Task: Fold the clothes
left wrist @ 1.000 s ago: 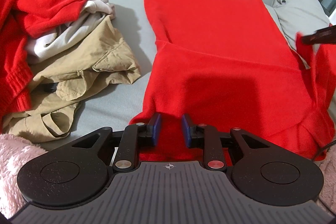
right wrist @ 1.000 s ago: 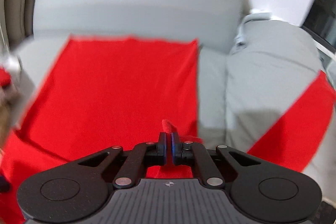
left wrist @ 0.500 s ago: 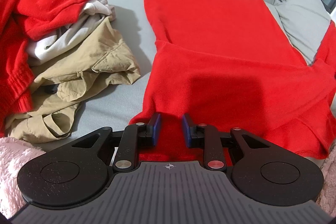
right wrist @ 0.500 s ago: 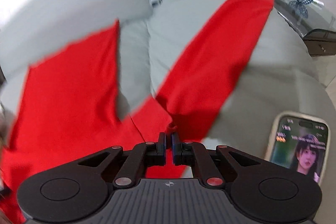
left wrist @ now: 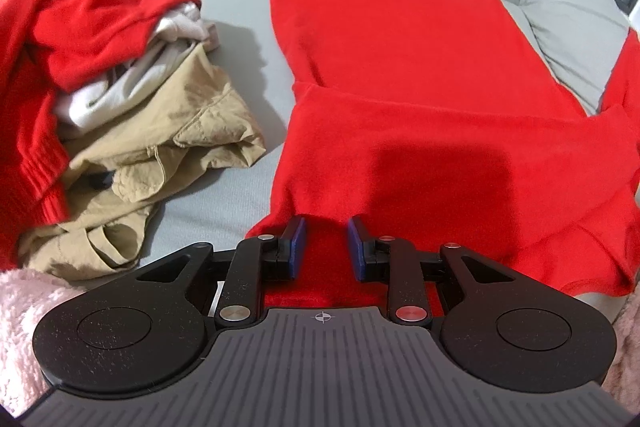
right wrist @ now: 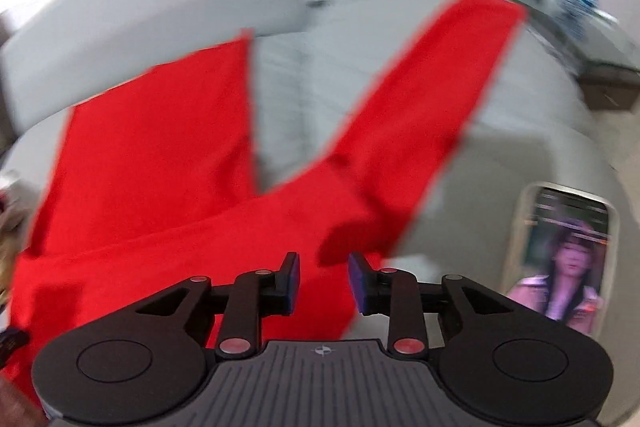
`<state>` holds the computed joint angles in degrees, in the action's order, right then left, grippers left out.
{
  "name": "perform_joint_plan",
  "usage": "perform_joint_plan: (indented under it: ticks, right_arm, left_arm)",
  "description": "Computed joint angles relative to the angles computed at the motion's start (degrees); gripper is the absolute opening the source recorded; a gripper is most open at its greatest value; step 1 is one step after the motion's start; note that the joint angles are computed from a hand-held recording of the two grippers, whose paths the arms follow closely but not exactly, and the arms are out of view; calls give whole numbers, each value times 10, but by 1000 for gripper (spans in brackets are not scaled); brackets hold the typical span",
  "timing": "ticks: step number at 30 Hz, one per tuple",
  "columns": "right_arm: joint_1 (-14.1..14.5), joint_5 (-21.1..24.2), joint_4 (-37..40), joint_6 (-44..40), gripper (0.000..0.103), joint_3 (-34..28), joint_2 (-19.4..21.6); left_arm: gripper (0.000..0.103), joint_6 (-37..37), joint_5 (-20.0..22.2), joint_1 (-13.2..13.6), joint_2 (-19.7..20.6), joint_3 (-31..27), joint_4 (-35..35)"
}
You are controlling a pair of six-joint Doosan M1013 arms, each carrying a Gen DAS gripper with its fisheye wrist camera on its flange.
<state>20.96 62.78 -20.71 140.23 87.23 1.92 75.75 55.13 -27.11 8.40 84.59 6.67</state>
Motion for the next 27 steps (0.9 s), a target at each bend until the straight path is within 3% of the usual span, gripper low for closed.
perform_joint_plan:
  ticks: [1,7,9,11,16,20,24,27]
  right_arm:
    - [7,-11,7,-16,30,-1,1]
    - [32,-39,33,-106,33,-11,26]
    - [28,-14,65,-139,42,-18,38]
    - [23,11,85,-141,42,-18,45]
    - [26,80,102,-154,43,-34,48]
    - [25,102,116,-109,42,-26,34]
    - [48,96,73,-92,41,-18,17]
    - [55,52,73,-86,41,-5,4]
  left_arm:
    - [47,0,-1,-6,-3,1,11]
    - [48,27,-17,-24,-21,9,-2]
    - [51,38,0,-30,-15,3,-5]
    - [53,50,43,-35,0,-8,1]
    - [53,37,72,-27,9,-26,-19]
    - [53,39,92,-28,3,-25,-17]
    - [53,33,82,-30,-17,-6,-21]
    - [53,27,53,-33,-32,7,-18]
